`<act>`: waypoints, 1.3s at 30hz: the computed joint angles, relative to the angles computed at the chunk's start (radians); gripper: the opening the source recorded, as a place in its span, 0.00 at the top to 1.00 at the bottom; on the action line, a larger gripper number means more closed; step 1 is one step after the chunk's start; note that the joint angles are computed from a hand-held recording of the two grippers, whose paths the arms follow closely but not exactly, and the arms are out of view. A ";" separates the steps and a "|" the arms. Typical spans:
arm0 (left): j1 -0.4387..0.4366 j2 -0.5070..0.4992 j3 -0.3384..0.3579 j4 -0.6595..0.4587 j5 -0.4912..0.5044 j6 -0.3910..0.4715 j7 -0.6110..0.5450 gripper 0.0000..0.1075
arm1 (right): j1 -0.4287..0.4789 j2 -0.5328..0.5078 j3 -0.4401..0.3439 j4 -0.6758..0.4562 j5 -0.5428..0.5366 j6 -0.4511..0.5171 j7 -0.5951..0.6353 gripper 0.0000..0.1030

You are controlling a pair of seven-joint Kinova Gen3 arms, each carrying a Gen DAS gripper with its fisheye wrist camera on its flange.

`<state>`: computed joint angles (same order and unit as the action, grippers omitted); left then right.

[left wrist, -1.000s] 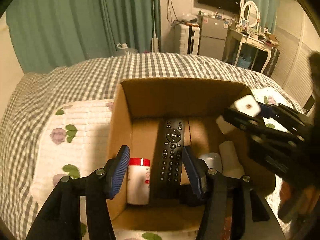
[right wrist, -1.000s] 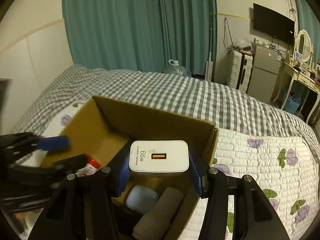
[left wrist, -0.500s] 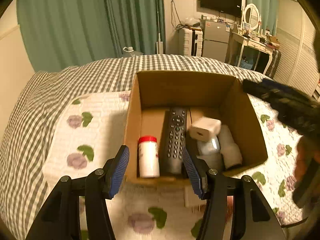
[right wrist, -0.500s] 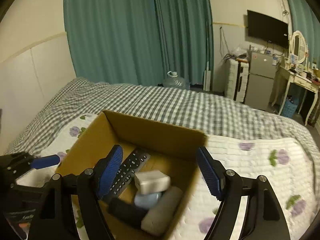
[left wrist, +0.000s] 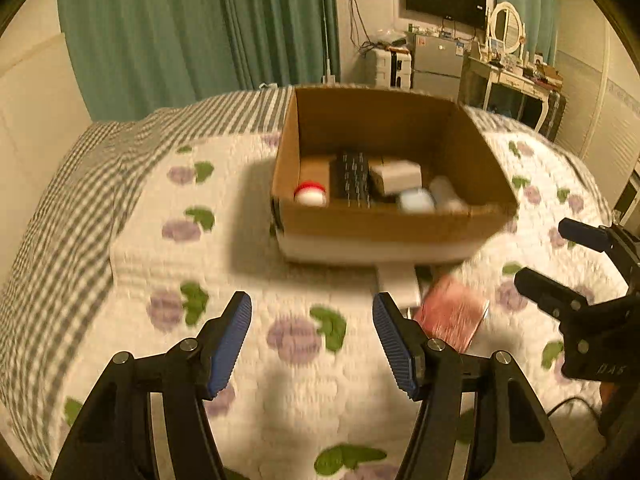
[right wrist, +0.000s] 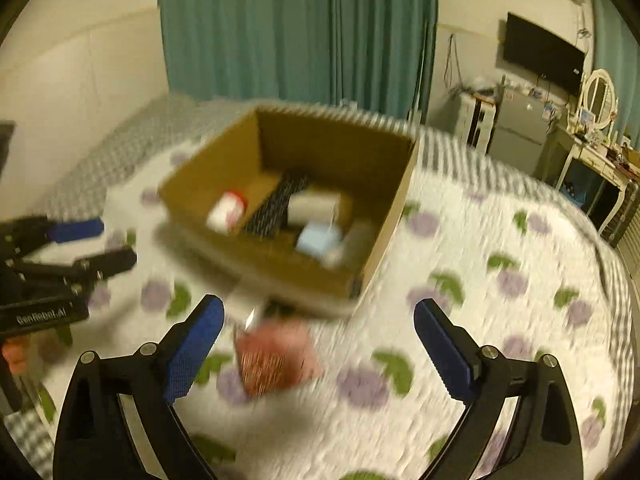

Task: Organize rigid objects
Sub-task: 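Withdraw both tools from the box toward the last items, then grasp the pink rose-patterned case with the right tool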

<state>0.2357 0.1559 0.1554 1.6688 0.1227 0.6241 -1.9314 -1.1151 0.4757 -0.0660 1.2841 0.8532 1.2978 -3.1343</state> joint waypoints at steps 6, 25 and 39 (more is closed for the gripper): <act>-0.005 0.012 -0.013 0.080 -0.011 -0.009 0.027 0.39 | 0.023 0.042 -0.018 -0.002 -0.071 -0.052 0.051 0.06; 0.051 0.087 -0.032 0.053 -0.150 0.024 0.169 0.39 | 0.124 0.152 0.046 -0.029 -0.277 -0.205 0.291 0.04; 0.085 0.073 -0.005 0.029 -0.163 0.048 0.229 0.39 | 0.018 0.042 0.066 0.083 -0.155 -0.133 0.062 0.29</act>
